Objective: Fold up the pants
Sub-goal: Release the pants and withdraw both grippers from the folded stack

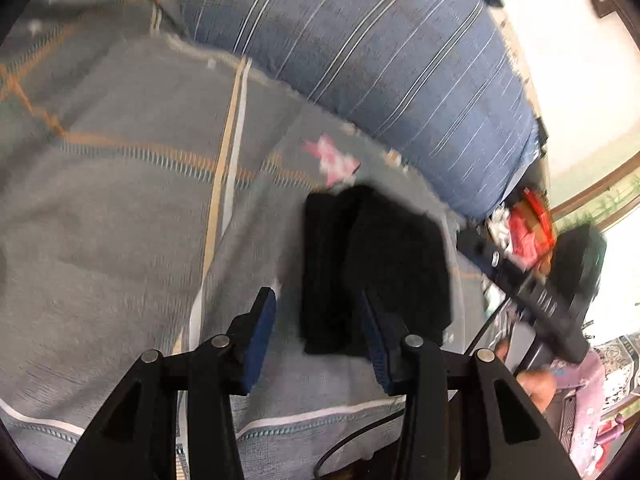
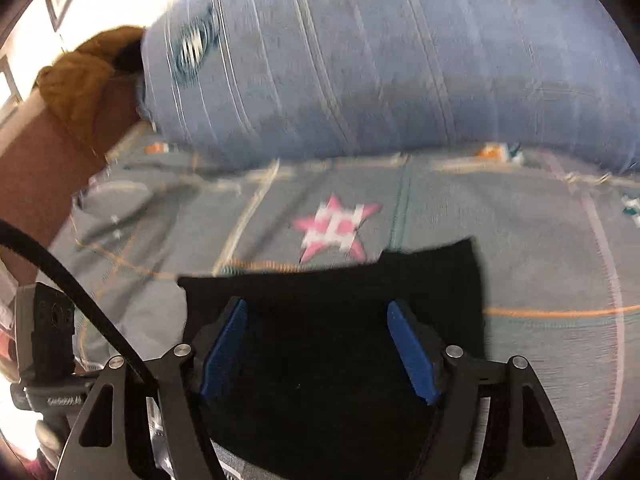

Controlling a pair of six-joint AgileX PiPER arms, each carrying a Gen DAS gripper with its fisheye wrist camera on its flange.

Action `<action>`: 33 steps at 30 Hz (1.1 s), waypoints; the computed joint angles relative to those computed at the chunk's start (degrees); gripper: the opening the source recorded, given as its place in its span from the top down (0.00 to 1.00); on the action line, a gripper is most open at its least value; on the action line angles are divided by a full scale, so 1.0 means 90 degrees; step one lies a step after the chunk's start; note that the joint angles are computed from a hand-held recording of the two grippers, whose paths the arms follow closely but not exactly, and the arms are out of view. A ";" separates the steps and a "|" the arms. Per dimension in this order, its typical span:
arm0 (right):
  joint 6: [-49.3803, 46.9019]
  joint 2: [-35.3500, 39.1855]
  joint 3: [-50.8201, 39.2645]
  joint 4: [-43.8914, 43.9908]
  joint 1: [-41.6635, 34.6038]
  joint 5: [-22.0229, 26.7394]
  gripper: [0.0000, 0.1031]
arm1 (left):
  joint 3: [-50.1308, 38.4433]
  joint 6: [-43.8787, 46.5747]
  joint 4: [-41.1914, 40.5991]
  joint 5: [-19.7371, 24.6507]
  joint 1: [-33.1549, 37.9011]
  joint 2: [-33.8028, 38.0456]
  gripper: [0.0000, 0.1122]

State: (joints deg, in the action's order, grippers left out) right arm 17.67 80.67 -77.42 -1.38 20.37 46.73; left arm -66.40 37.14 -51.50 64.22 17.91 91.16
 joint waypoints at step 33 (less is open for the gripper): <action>0.5390 -0.2915 0.3116 -0.3651 0.2663 0.0470 0.22 | 0.1227 -0.4660 0.5011 -0.2220 -0.2641 -0.2972 0.34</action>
State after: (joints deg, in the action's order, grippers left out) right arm 66.18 54.43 -49.38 -34.24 44.34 50.96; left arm -55.36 -4.80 -6.40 44.24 -5.85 64.42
